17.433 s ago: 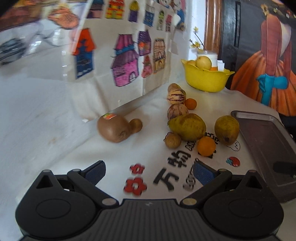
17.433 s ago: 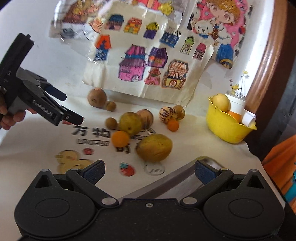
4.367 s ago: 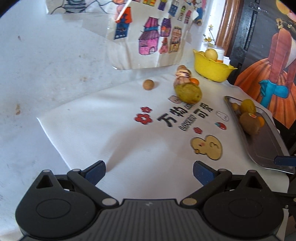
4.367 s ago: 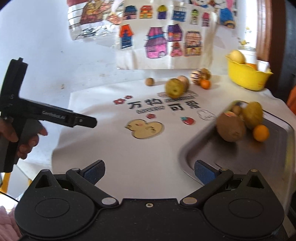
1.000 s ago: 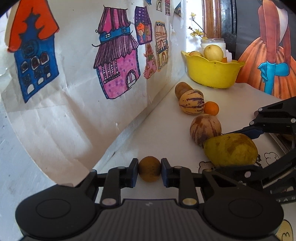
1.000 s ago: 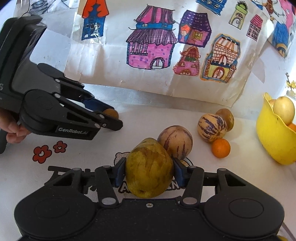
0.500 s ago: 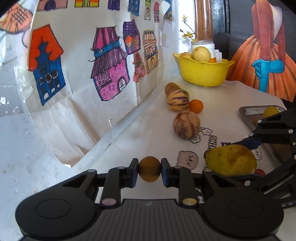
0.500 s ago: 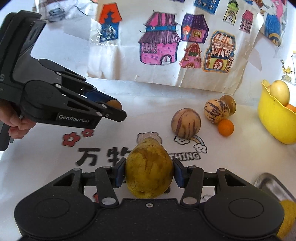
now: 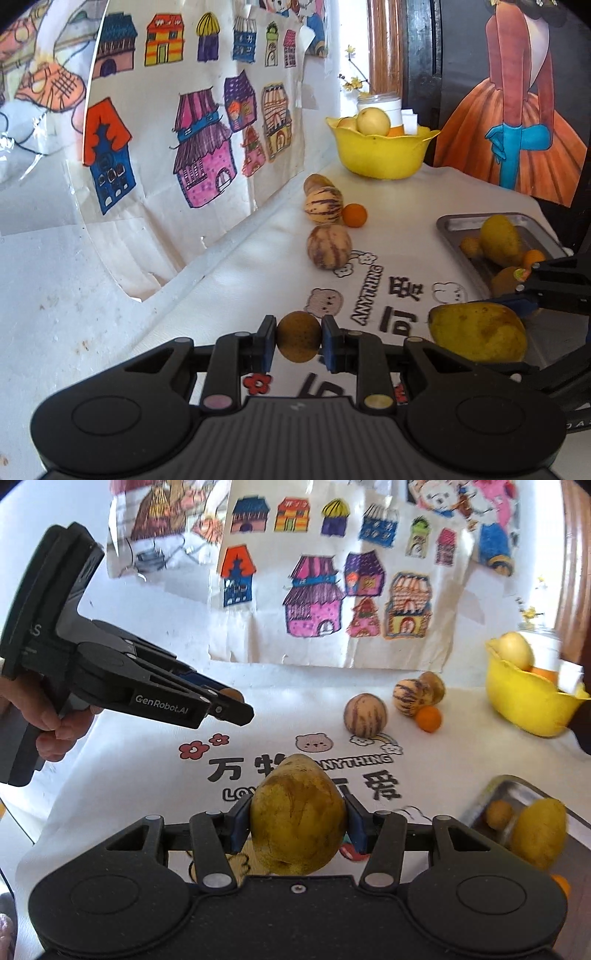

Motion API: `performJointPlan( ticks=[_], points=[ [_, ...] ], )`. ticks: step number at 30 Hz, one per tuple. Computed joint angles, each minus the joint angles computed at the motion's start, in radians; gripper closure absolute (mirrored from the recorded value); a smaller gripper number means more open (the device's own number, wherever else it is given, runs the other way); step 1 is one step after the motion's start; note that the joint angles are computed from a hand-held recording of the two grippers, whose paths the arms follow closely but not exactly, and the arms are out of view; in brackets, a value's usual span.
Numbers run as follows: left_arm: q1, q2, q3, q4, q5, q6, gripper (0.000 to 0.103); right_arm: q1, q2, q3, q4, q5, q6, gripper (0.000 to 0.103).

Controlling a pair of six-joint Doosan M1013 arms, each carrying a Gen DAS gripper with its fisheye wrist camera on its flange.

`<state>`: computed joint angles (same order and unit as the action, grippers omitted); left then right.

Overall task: Organize fruits
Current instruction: 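Carry the small brown fruit and the pear over the metal tray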

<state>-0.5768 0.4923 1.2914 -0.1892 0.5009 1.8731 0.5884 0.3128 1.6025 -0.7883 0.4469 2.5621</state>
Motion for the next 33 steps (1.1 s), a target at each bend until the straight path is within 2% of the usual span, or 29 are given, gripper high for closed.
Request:
performJointPlan(
  ticks=[6, 10, 14, 18, 23, 29, 33],
  points=[
    [-0.020, -0.037, 0.041, -0.057, -0.026, 0.020, 0.075, 0.024, -0.070, 0.081, -0.210, 0.023, 0.260, 0.050],
    [-0.035, -0.054, 0.061, -0.118, -0.023, 0.037, 0.075, 0.046, -0.118, 0.143, -0.348, 0.084, 0.447, 0.050],
    [-0.049, -0.063, 0.078, -0.192, -0.025, 0.070, 0.075, 0.064, -0.158, 0.196, -0.410, 0.160, 0.573, 0.050],
    [-0.067, -0.065, 0.093, -0.247, -0.025, 0.090, 0.075, 0.079, -0.183, 0.235, -0.431, 0.236, 0.632, 0.050],
    [-0.088, -0.066, 0.117, -0.322, -0.047, 0.109, 0.075, 0.089, -0.197, 0.272, -0.428, 0.287, 0.684, 0.050],
    [-0.118, -0.058, 0.132, -0.377, -0.064, 0.141, 0.075, 0.079, -0.202, 0.295, -0.420, 0.288, 0.706, 0.050],
    [-0.134, -0.056, 0.145, -0.420, -0.089, 0.220, 0.075, 0.063, -0.196, 0.300, -0.431, 0.280, 0.733, 0.050]
  ],
)
